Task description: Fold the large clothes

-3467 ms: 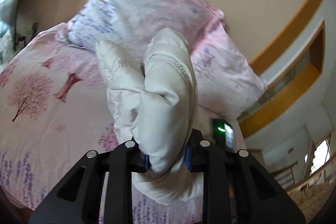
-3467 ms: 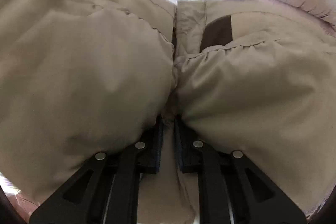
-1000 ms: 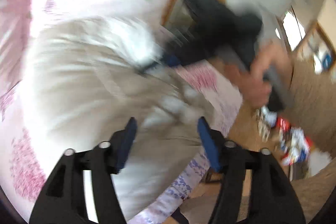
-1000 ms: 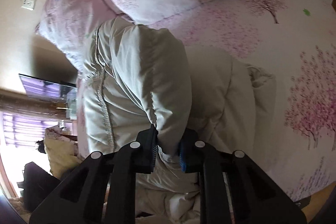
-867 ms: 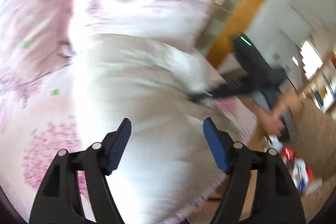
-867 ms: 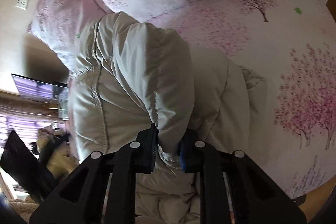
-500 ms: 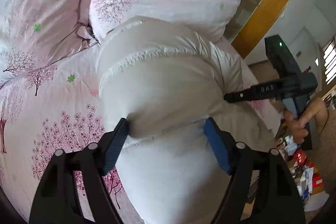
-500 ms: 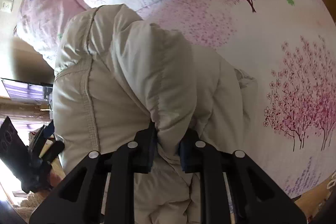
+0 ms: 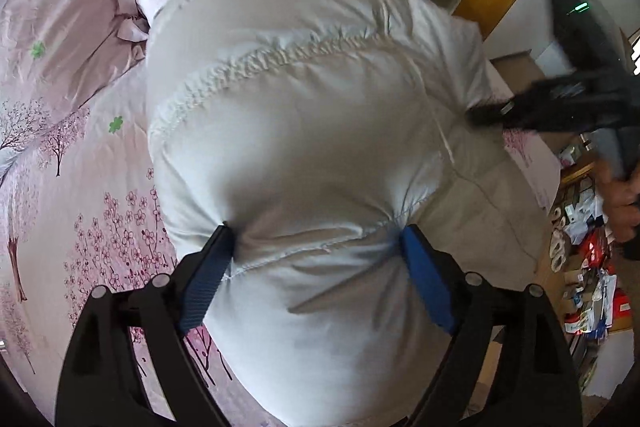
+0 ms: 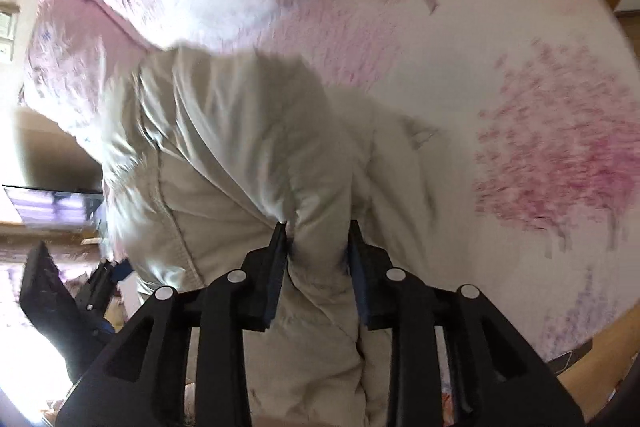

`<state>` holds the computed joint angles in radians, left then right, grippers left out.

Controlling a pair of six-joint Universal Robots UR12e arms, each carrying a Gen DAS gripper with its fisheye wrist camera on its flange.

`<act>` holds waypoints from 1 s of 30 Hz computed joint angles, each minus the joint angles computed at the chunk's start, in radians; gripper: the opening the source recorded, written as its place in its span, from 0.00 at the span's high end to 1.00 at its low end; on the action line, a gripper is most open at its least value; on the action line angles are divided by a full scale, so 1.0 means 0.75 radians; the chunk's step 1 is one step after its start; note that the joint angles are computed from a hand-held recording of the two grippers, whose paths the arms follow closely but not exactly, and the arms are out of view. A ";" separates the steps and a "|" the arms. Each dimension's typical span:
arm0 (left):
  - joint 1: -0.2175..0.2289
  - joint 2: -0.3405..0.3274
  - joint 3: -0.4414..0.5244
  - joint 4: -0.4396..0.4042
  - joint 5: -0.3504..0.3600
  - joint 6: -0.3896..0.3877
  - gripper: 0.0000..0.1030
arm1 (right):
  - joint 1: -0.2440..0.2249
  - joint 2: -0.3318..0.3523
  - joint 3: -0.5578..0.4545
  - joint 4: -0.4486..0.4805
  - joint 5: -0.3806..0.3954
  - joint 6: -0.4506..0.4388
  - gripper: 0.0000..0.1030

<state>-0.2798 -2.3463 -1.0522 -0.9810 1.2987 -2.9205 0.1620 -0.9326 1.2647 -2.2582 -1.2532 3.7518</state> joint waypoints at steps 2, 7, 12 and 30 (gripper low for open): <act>0.000 -0.004 0.008 -0.014 -0.002 -0.001 0.16 | 0.015 -0.038 0.032 -0.097 -0.115 0.022 0.71; -0.004 -0.012 0.015 -0.016 0.000 -0.007 0.14 | 0.058 -0.016 -0.038 -0.168 -0.173 -0.110 0.72; -0.003 -0.005 -0.011 0.033 -0.009 -0.030 0.13 | 0.072 0.096 -0.195 0.103 -0.223 -0.190 0.78; -0.033 -0.032 0.033 0.023 0.038 -0.029 0.08 | 0.060 0.188 -0.328 0.374 -0.190 -0.197 0.95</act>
